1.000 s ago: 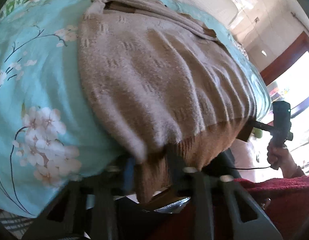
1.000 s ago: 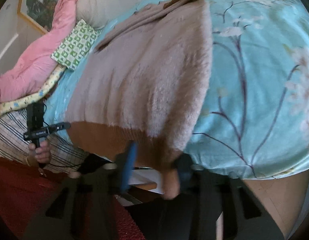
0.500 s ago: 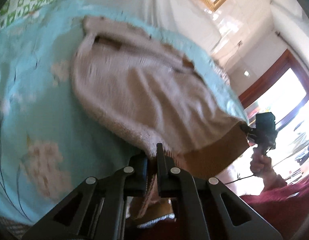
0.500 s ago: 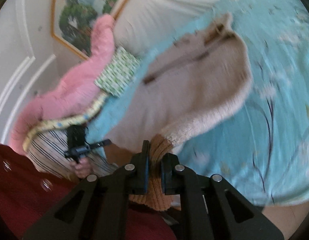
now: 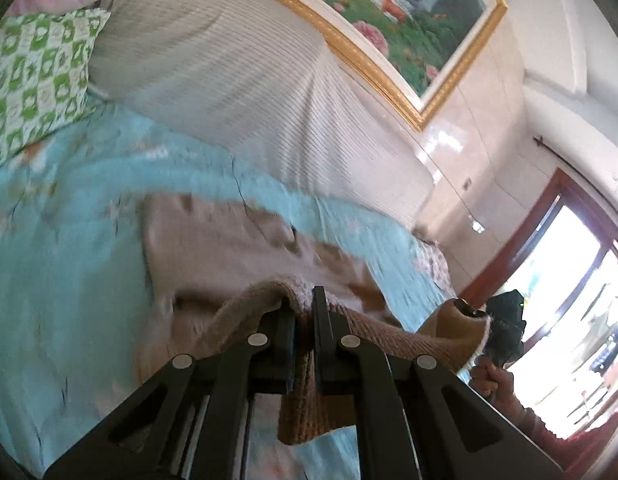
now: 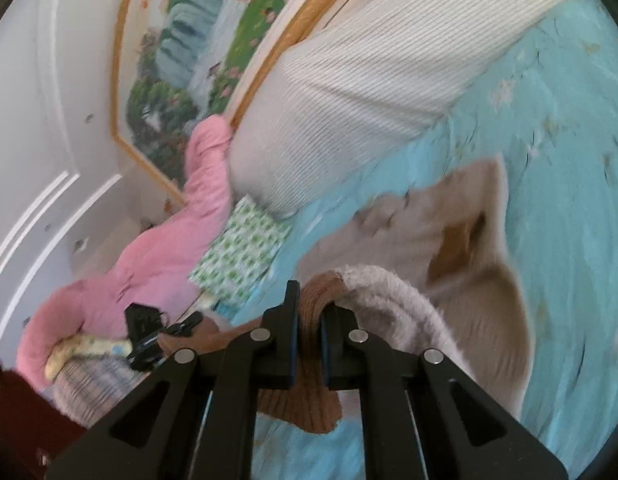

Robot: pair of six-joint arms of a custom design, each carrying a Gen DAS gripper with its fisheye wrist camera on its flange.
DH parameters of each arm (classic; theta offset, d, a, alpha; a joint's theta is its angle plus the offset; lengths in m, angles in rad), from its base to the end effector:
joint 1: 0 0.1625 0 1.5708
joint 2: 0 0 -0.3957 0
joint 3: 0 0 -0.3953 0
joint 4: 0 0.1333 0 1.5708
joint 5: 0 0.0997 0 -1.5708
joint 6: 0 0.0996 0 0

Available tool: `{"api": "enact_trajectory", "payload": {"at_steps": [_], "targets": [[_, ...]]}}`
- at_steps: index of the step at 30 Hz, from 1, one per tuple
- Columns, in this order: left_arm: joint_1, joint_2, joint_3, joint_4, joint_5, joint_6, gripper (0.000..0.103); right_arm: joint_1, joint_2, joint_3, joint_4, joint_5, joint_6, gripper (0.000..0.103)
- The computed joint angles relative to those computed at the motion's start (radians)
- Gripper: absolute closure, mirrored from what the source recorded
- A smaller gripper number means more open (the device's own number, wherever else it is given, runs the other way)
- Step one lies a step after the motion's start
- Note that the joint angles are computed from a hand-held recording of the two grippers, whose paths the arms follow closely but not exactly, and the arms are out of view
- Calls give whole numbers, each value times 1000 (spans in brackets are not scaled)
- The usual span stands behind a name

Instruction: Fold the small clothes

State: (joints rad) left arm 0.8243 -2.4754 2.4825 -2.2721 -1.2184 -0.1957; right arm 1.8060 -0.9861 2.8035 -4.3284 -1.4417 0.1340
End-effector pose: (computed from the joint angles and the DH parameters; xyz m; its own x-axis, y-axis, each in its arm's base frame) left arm -0.0267 -0.2758 0.3962 -0.9244 0.3565 -0.1358 0.3488 0.6458 -0.6791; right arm 0.2028 -0.2192 0.1314 -0.9501 -0.2526 -0.1831 -0.0106 0.6126 -0.7903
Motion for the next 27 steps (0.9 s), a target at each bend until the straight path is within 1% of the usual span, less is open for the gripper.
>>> {"api": "enact_trajectory", "payload": {"at_steps": [1, 2, 3, 5, 6, 8, 9, 11, 13, 14, 15, 18, 21, 23, 25, 26, 27], "targets": [[45, 76, -13, -79, -20, 36, 99, -16, -33, -24, 54, -3, -7, 93], [100, 164, -35, -167, -56, 76, 99, -31, -61, -47, 103, -7, -10, 93], [130, 213, -47, -213, -73, 97, 99, -46, -81, -75, 146, -13, -9, 93], [205, 349, -93, -312, -114, 142, 99, -61, -120, -129, 242, -40, -14, 93], [238, 415, -119, -347, -123, 156, 99, -53, -137, -171, 315, -99, -12, 94], [291, 524, -162, -395, -126, 172, 99, -61, -143, -232, 415, -152, 0, 94], [314, 581, -185, -418, -120, 178, 99, -75, -139, -248, 432, -146, 0, 94], [352, 664, -220, -450, -114, 192, 99, -95, -119, -289, 469, -158, 4, 94], [390, 750, -261, -475, -101, 198, 99, -106, -101, -328, 515, -204, 10, 94], [399, 765, -266, -479, -97, 195, 99, -110, -92, -343, 531, -229, 17, 94], [415, 800, -284, -488, -91, 197, 99, -125, -77, -357, 542, -237, 25, 94], [450, 865, -319, -499, -81, 204, 99, -135, -46, -392, 581, -290, 34, 94], [469, 911, -339, -494, -54, 210, 98, -135, -30, -415, 623, -342, 39, 94], [475, 927, -344, -484, -44, 210, 97, -141, -21, -418, 622, -352, 44, 93], [480, 929, -348, -468, -45, 201, 94, -146, -29, -413, 629, -347, 56, 91], [482, 921, -346, -454, -49, 196, 93, -144, -35, -410, 633, -350, 63, 87], [481, 906, -341, -434, -53, 185, 87, -139, -46, -403, 636, -358, 73, 75]]}}
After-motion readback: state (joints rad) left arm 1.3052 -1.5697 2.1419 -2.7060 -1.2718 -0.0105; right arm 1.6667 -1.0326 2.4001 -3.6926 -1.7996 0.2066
